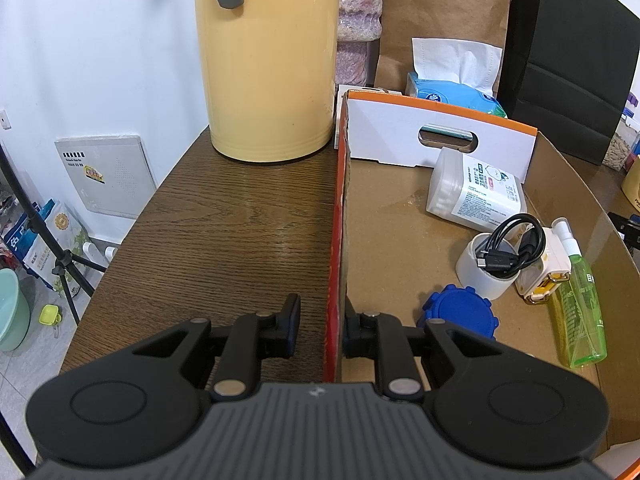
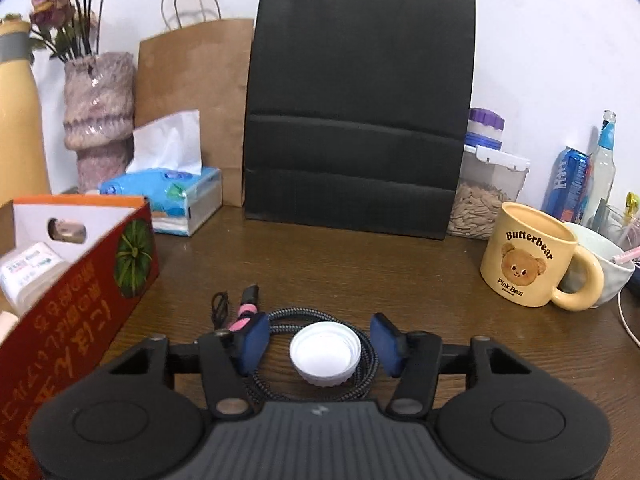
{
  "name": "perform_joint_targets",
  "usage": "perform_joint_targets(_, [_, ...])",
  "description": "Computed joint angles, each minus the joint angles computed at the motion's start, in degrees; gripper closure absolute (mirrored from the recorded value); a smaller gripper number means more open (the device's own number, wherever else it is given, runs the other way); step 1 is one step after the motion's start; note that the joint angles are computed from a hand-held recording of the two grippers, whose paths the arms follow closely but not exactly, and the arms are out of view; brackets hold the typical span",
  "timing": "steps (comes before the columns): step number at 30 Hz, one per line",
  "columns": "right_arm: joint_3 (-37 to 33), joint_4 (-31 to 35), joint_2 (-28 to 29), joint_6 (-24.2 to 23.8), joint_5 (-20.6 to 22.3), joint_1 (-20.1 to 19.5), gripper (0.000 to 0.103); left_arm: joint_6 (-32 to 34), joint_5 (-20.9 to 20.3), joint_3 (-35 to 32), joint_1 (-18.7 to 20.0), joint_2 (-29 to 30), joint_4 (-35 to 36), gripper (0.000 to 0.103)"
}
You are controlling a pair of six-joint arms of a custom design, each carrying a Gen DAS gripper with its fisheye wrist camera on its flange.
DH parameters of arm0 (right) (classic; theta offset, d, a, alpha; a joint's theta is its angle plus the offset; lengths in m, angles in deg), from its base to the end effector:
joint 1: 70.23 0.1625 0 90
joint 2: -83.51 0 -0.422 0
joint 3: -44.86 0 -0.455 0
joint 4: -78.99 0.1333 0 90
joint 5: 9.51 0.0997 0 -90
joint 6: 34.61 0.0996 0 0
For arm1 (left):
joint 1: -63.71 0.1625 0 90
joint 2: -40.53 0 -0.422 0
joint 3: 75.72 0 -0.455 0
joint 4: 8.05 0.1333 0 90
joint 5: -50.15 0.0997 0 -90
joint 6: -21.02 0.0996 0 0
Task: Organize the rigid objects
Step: 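Move the right gripper to the white round container and grasp it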
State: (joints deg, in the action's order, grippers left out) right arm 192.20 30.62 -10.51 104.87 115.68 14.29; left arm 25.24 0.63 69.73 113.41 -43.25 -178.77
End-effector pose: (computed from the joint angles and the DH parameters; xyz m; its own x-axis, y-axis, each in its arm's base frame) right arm 0.0455 -0.3205 0.1122 -0.5821 0.4380 0.6851 -0.4867 0.4873 -0.7250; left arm -0.0952 -0.4183 0.1424 -0.6702 0.3825 -0.6360 0.6625 0.6946 -0.2804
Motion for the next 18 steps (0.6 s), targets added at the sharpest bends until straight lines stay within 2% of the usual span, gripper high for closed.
perform_joint_targets(6, [-3.32,7.15,1.49,2.97,1.17,-0.78,0.055,0.01,0.03,0.04,-0.04,-0.01,-0.03,0.083])
perform_joint_targets(8, [-3.28,7.27,1.59,2.98,0.98,-0.80,0.063,0.04,-0.06,-0.02,0.06,-0.01,0.02,0.083])
perform_joint_targets(18, [-2.24,4.05,2.05,-0.10,1.70,0.47,0.063,-0.18,0.17,0.14,-0.19,0.01,-0.09,0.083])
